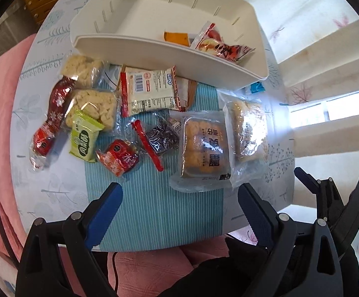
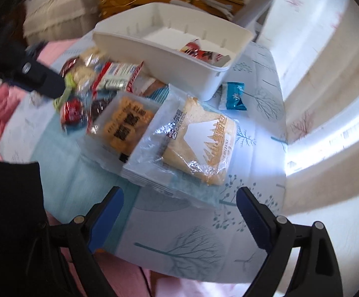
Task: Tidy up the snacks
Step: 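Move both tools back toward the clear snack bags on the mat, then grasp the clear bread bag with the right tool while the left grasps the clear round-cake bag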
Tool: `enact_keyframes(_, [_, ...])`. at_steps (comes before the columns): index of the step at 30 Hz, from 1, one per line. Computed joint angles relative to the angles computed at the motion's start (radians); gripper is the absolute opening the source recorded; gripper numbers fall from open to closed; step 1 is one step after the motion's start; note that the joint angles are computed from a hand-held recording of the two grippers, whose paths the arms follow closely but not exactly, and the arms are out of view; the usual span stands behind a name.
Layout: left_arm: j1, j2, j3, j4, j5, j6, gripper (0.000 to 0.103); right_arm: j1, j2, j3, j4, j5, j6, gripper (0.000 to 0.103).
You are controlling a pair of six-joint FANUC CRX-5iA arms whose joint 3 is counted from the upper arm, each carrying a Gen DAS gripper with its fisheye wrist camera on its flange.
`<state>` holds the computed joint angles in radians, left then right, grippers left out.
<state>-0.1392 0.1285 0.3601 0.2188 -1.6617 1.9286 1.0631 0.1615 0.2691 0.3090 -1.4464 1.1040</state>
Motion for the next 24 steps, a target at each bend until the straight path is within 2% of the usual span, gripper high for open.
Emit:
enact_keyframes(12, [-0.055,0.078,-0.007,-0.029,0.018,0.149,0.094,-0.061,-0.009,-0.109,0.001,0.122,0.308,0.093])
enact_keyframes(20, [-0.074,0.134,0.028,-0.043,0.018,0.189,0.094,-0.06,-0.017,-0.183,0.058,0.234,0.382,0.091])
enact_keyframes(22, [-0.079,0.154,0.045,-0.042,0.012,0.194,0.094,-0.065,-0.018,-0.18,0.044,0.239,0.394,0.082])
enact_keyframes(24, [-0.081,0.165,0.052,-0.038,0.011,0.195,0.094,-0.076,-0.011,-0.167,0.026,0.228,0.405,0.055])
